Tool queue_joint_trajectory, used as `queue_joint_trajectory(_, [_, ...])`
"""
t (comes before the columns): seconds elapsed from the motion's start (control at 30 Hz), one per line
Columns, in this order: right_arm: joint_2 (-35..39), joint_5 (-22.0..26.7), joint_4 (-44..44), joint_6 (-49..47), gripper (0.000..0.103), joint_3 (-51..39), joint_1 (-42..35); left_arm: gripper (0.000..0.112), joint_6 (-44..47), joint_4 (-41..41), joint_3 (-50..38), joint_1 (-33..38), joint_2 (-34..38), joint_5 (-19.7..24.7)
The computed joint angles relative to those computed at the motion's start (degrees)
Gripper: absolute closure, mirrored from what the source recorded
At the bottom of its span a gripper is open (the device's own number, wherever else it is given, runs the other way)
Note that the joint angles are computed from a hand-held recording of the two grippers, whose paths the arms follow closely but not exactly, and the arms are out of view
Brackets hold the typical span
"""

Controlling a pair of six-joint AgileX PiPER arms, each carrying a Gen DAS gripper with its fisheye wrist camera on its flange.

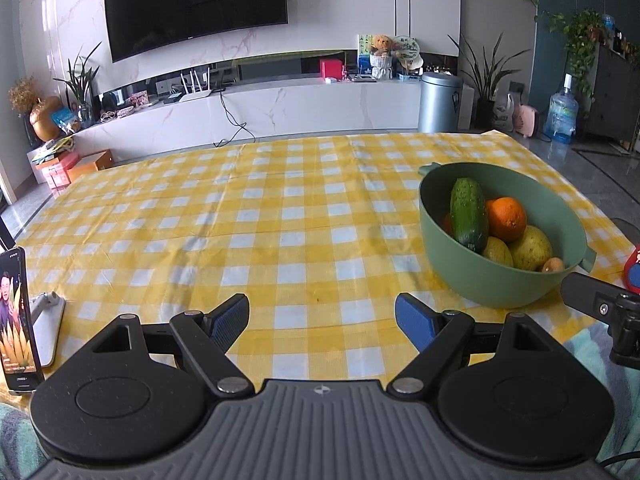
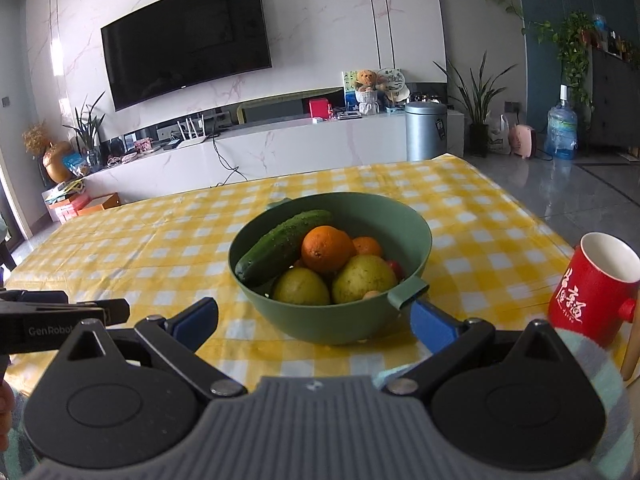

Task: Organize fruits

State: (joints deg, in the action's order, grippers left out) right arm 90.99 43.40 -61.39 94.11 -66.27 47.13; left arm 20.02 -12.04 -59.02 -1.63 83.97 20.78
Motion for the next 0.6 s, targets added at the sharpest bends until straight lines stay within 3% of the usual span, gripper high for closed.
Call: queue_joint_trajectory(0.6, [0.0, 0.5, 0.0, -0.5, 0.004, -0.1, 0.2, 0.015, 0.1, -0.3, -0.6, 0.1, -0.3, 0.9])
